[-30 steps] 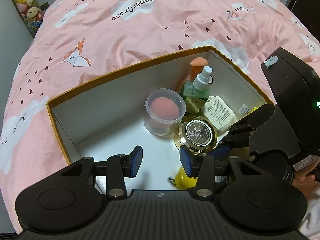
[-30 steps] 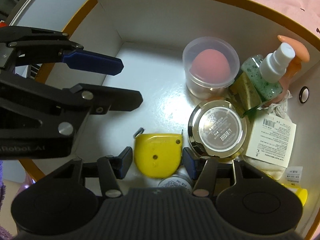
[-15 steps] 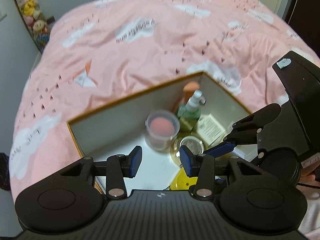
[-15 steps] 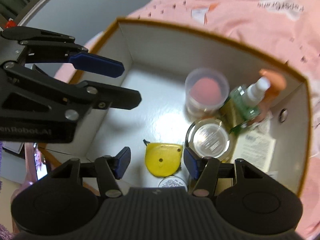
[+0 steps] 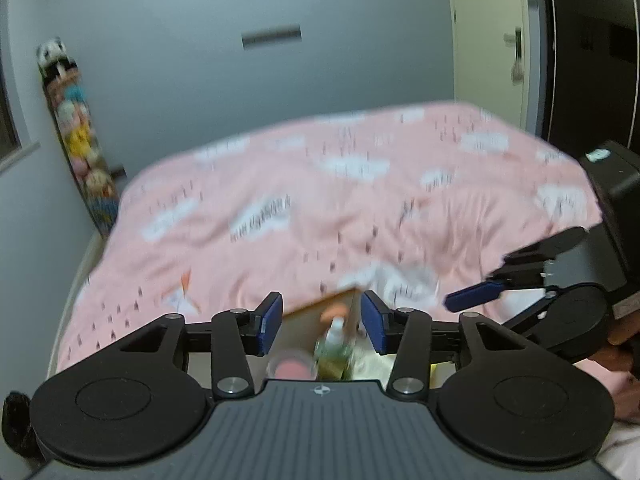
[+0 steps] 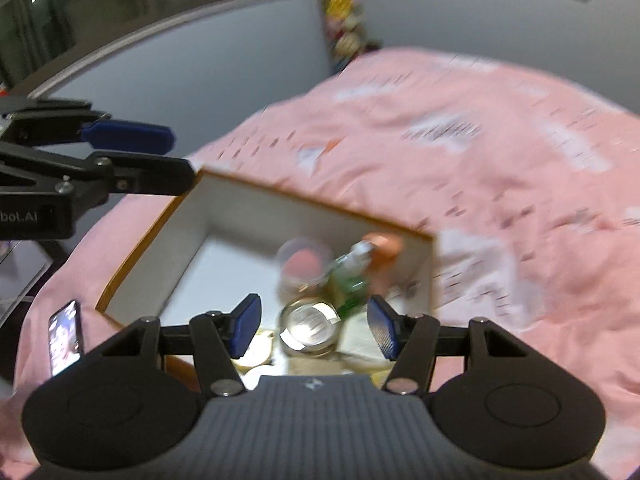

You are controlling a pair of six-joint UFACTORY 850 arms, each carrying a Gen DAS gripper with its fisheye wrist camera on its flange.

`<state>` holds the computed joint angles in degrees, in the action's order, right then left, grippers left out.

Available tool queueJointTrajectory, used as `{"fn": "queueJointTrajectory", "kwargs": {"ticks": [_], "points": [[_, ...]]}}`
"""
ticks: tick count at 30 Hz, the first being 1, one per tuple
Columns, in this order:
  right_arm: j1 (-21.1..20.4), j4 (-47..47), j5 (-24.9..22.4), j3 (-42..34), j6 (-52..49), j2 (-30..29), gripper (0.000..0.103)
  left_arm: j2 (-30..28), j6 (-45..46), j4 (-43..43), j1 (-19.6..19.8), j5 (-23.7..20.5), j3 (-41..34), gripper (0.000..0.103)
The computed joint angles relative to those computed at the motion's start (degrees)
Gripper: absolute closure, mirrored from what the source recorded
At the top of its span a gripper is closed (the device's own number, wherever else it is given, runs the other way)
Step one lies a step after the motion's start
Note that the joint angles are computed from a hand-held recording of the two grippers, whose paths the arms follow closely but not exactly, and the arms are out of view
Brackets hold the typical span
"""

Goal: Organize rigid objects

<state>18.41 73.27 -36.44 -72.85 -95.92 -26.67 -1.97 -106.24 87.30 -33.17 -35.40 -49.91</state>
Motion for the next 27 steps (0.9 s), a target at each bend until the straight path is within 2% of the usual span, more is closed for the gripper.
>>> {"fn": "queueJointTrajectory", "kwargs": {"ticks": [2,5,9,12,16,19,21,23,27], "points": [[-1.5,7.2,1.5,3.5,-6.4,2.9,0.044,-0.9,-5.2,4.2,-2.1,-3.7,-0.2,0.048],[-3.4,19.3,2.8,8.4,-17.5,6.9,0.044,-2.2,-10.6,8.6,-4.3,-6.7,-0.8,0.044],[-6.1,38.7,2.0,15.6,-37.1,12.0,0.043,-4.3,-21.2,16.9,-7.1,-12.6,-0.7,0.039],[-7.3,52.6,1.0,20.8,-50.8,15.2,0.034,-6.9,-23.5,17.7,-9.5,-18.1,-1.1,0.034],[-7.9,67.6,-1.3,25.6,-63.5,17.2,0.023,-10.1,-30.7,15.8,-11.0,-21.2,-1.3,0.022],[-7.4,76.6,-3.4,28.1,-70.0,17.0,0.02,-12.9,-34.5,14.2,-11.5,-22.5,-1.4,0.019],[-7.1,79.6,-4.0,29.3,-72.2,16.3,0.019,-14.1,-35.8,13.5,-12.1,-22.9,-1.2,0.012],[-6.9,81.8,-4.1,30.0,-73.8,15.3,0.017,-16.0,-34.8,11.8,-12.6,-24.0,-1.8,0.009],[-7.7,81.2,-2.8,30.8,-67.6,14.2,0.011,-17.8,-33.9,9.8,-13.3,-22.0,-2.2,0.009]]}}
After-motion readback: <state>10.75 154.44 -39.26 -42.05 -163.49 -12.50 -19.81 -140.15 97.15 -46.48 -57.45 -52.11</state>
